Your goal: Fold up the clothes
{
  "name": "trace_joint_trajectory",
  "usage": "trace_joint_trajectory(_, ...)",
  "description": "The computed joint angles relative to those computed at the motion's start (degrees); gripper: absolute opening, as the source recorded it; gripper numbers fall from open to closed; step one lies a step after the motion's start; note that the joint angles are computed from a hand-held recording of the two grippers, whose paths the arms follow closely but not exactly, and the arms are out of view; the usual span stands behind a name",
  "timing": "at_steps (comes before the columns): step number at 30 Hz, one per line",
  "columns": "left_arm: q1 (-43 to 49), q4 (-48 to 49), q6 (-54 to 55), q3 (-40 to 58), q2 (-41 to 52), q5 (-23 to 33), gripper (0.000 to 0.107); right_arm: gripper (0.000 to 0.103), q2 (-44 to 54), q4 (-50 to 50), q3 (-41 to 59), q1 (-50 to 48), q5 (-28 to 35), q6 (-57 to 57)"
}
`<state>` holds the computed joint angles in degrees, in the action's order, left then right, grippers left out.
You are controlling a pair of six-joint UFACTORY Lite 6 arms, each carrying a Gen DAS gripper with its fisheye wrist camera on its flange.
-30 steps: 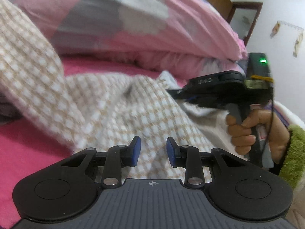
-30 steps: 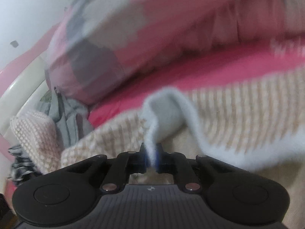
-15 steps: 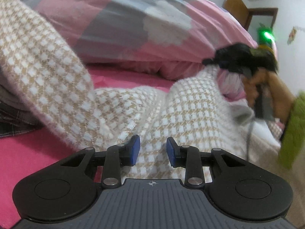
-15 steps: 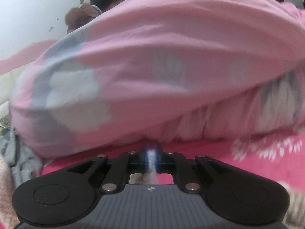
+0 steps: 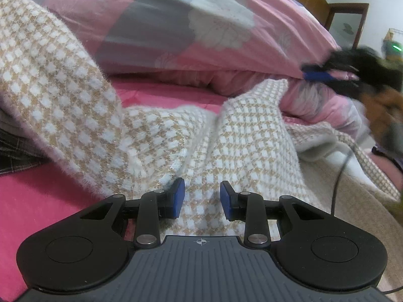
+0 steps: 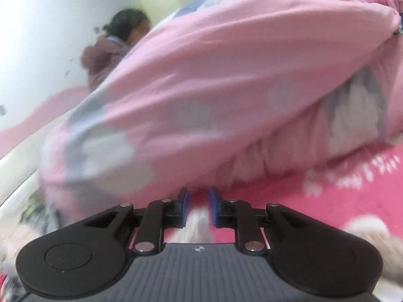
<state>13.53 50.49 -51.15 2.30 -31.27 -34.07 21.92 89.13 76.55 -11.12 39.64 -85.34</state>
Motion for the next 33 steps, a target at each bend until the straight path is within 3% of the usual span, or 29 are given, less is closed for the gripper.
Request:
trace_joint_trajectory(3, -0.61, -1.01, 0.72, 0.21, 0.07, 0.51, 0.031, 0.019, -3.15, -17.68, -5.85, -1.61, 3.75, 8.53)
trace_joint_trajectory(5, -1.25, -2.41, 1.85, 0.59, 0.68, 0.72, 0.031, 0.02, -2.14, -26.63, -8.76, 1.51, -1.45, 12.89)
trace_joint_trajectory(7, -1.48, -2.72, 1.88, 0.48, 0.51, 0.77, 0.031, 0.02, 0.87, -28.99, -9.57, 5.49, -8.28, 13.69)
trace_joint_trajectory(10, -0.56, -2.04, 1.61, 0.95, 2.0, -0.58, 0.031, 0.014, 7.57, -22.78, -3.93, 8.38, -13.88, 8.63)
trace_joint_trajectory(12, -0.21, -1.52, 1.28, 1.14, 2.35, -0.93, 0.031, 0.013, 11.45, -15.49, 2.45, 9.16, -16.71, 4.21)
trace_joint_trajectory(15, -0.35, -1.73, 1.69, 0.97, 2.11, -0.8, 0.031, 0.011, 19.87, -12.15, 17.27, 8.93, -15.84, 4.26)
trace_joint_trajectory(20, 0.6, -1.49, 2.41, 1.43, 3.99, -2.33, 0.031, 0.012, 40.11, -32.02, 47.25, 11.53, -17.72, 29.26)
trace_joint_trajectory(23, 1.86, 0.04, 1.51, 1.61, 4.62, -3.41, 0.031, 0.011, 48.85, -31.64, 57.57, 11.32, -18.2, 31.47)
trace_joint_trajectory(26, 2.82, 0.96, 1.14, 1.81, 5.05, -4.07, 0.031, 0.013, 40.94, -14.72, 46.98, 9.7, -17.48, 17.78)
trace_joint_trajectory(29, 3.26, 1.65, 0.57, 1.93, 4.94, -4.13, 0.031, 0.014, 29.1, -2.95, 31.76, 6.52, -11.08, 4.01)
trace_joint_trajectory(31, 3.22, 1.99, 0.08, 1.9, 4.41, -3.79, 0.031, 0.014, 23.79, -6.78, 24.83, 5.75, -9.27, 3.69)
trace_joint_trajectory(33, 3.27, 1.94, 0.27, 2.08, 4.66, -3.77, 0.031, 0.014, 20.52, -17.72, 20.9, 5.94, -8.65, 9.42)
